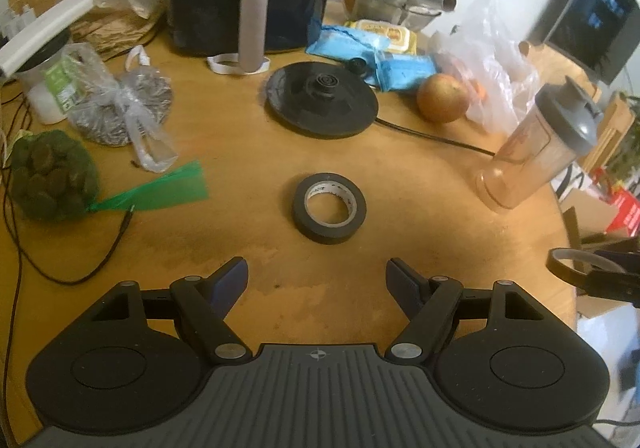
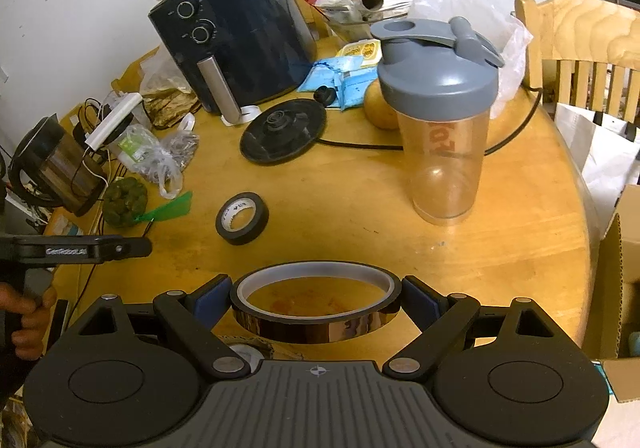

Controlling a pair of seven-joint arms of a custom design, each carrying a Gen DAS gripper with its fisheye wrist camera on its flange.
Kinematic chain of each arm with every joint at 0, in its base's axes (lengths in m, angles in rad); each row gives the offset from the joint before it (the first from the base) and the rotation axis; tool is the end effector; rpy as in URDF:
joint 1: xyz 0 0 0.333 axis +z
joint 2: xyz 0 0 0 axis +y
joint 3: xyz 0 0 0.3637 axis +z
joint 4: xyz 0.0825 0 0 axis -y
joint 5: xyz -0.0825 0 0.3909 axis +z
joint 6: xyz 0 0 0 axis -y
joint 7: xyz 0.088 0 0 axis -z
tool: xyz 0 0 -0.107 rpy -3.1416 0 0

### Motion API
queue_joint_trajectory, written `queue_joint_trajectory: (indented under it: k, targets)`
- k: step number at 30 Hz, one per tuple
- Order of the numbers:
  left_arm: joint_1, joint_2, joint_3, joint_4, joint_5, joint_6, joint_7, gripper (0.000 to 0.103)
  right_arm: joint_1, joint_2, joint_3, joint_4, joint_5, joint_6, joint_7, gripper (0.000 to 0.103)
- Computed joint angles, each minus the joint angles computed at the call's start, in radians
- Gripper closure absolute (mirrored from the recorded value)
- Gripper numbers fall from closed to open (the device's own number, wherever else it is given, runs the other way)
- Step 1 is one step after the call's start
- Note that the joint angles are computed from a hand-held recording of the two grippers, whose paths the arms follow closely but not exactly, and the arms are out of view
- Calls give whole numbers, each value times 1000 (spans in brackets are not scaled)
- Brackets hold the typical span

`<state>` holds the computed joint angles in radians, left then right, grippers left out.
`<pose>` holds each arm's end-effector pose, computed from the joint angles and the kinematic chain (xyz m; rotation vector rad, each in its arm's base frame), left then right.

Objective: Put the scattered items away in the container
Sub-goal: 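Close the left tool on the black electrical tape roll while the right tool holds the ring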

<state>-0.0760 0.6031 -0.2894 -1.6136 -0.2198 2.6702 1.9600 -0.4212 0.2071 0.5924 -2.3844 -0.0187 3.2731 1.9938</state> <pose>0.7272 -0.2246 0.3715 -1.4920 2.4965 -0.7946 0.5580 0.0879 0.3737 -1.4638 1.9550 -0.3142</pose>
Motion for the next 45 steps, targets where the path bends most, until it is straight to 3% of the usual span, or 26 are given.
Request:
queue_joint_trajectory:
  k: [14, 18, 26, 32, 36, 39, 45]
  targets:
    - [-63, 141, 24, 200, 91, -93, 11, 27, -21, -32, 11, -46, 9, -2, 32, 12]
    - [-87, 195, 34, 285, 113, -135, 9, 27, 3, -43, -18, -58, 18, 0, 48, 12]
    - [-135, 306, 56, 460, 154, -225, -5, 27, 103, -78, -131, -87, 31, 2, 80, 12]
    - [-172, 392, 83, 592, 192, -303, -33, 27, 280, -110, -322, -112, 65, -5, 93, 12]
    - [-191, 411, 101, 611, 225, -277, -48, 26, 361, -120, -407, -119, 90, -6, 83, 12]
    - [-210, 437, 120, 663, 252, -311, -69, 26, 422, -124, -470, -122, 103, -3, 78, 12]
    - [-224, 484, 130, 746, 278, -371, -104, 26, 474, -124, -527, -121, 115, 6, 73, 12]
